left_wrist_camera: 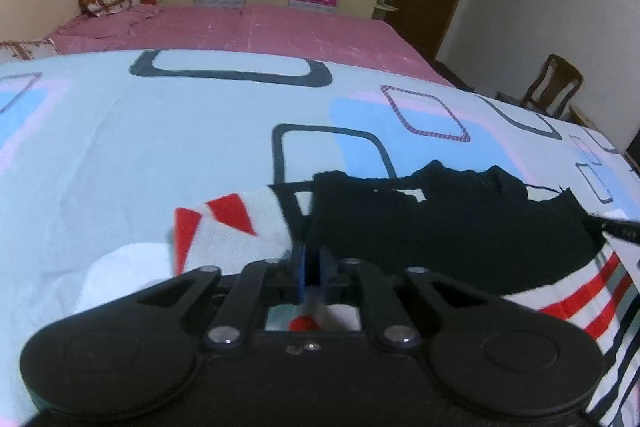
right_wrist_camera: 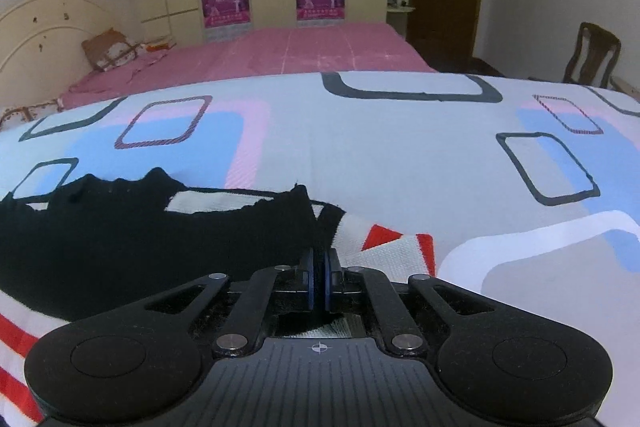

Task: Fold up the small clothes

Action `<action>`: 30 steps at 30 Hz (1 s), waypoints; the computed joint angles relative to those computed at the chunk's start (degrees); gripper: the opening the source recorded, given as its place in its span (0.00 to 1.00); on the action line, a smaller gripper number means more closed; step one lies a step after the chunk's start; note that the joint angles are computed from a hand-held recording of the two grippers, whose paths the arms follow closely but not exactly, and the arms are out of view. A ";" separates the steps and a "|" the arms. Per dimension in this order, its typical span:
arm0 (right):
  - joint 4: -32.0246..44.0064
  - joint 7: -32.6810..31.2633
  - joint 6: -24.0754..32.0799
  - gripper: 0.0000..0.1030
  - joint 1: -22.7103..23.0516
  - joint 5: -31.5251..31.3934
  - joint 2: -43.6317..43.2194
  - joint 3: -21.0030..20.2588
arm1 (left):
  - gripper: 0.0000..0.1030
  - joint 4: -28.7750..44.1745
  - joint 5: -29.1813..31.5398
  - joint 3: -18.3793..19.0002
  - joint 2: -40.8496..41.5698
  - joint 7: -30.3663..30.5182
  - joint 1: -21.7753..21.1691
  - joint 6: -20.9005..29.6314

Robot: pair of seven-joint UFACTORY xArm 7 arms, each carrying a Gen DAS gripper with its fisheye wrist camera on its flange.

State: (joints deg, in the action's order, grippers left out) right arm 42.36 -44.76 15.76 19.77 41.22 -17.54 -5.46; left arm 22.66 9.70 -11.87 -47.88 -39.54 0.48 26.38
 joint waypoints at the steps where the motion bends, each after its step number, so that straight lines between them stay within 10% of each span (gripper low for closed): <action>1: -1.20 -0.43 -2.95 0.31 -0.09 0.87 -1.34 1.04 | 0.44 0.57 1.31 -2.20 -1.36 -1.06 1.29 1.47; 3: -2.69 -5.50 -5.89 0.54 4.57 5.86 -5.13 -1.68 | 0.62 1.67 4.16 -6.03 -2.48 -2.95 2.93 0.44; 12: 0.72 -6.57 11.02 0.39 8.25 5.18 -2.55 2.48 | 0.66 9.43 1.31 -6.70 16.04 -5.91 -4.82 -8.32; 16: -2.40 -11.68 5.99 0.39 6.55 4.77 -4.10 2.10 | 0.62 5.37 12.29 -14.10 6.40 -14.17 4.72 1.40; 20: -4.22 -5.23 -4.13 0.39 1.08 -0.63 -1.33 1.72 | 0.64 -1.39 10.15 -6.40 0.43 -14.89 1.50 -0.57; 23: -5.15 0.24 -4.54 0.39 -0.79 -5.94 -3.07 3.96 | 0.60 0.00 10.31 -9.84 -0.97 -18.18 3.50 1.94; 30: -8.67 -4.70 3.11 0.42 13.18 0.90 -13.79 -5.34 | 0.65 4.39 10.80 -14.19 3.13 -18.43 -2.76 -3.20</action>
